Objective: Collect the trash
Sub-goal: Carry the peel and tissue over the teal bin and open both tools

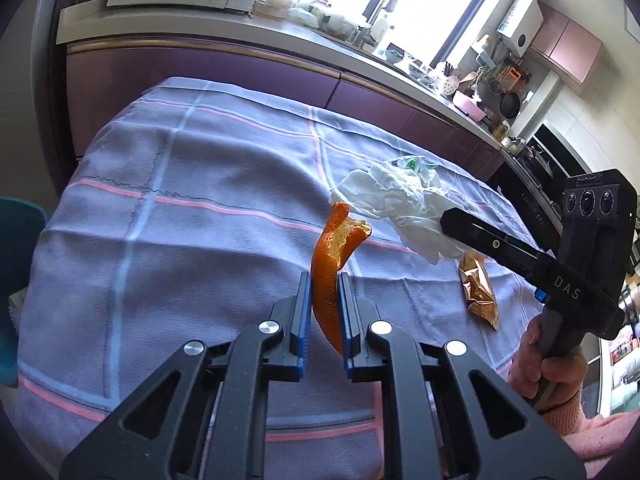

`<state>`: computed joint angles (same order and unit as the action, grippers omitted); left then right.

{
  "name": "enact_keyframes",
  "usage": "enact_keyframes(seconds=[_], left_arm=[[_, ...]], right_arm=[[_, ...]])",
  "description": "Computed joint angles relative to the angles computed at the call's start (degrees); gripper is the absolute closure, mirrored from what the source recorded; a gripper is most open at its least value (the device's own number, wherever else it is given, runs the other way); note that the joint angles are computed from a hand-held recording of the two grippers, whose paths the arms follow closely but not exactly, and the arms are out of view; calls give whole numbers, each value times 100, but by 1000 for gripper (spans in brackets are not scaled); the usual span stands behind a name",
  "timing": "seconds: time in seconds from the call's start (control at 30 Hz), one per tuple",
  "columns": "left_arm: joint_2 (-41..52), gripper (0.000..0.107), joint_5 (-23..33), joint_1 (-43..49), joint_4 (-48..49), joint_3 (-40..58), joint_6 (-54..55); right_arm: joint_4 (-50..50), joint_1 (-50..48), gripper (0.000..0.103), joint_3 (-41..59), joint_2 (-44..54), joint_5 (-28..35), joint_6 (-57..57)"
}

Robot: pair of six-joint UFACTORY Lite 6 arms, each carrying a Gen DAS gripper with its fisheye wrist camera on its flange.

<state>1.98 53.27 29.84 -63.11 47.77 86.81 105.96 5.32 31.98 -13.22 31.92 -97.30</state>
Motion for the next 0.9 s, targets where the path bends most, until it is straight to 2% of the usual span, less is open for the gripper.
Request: enact_keyframes(seconds=[0.43, 0.7, 0.9], left_arm=[[525, 94, 480, 1574, 289, 693, 266], [935, 94, 669, 2446, 378, 1289, 268], [1466, 94, 559, 2912, 381, 1938, 128]], right_arm=[[579, 1361, 94, 1178, 1256, -288, -261], [287, 1971, 94, 2219, 2106, -378, 59], [-224, 2315, 94, 3084, 2785, -356, 542]])
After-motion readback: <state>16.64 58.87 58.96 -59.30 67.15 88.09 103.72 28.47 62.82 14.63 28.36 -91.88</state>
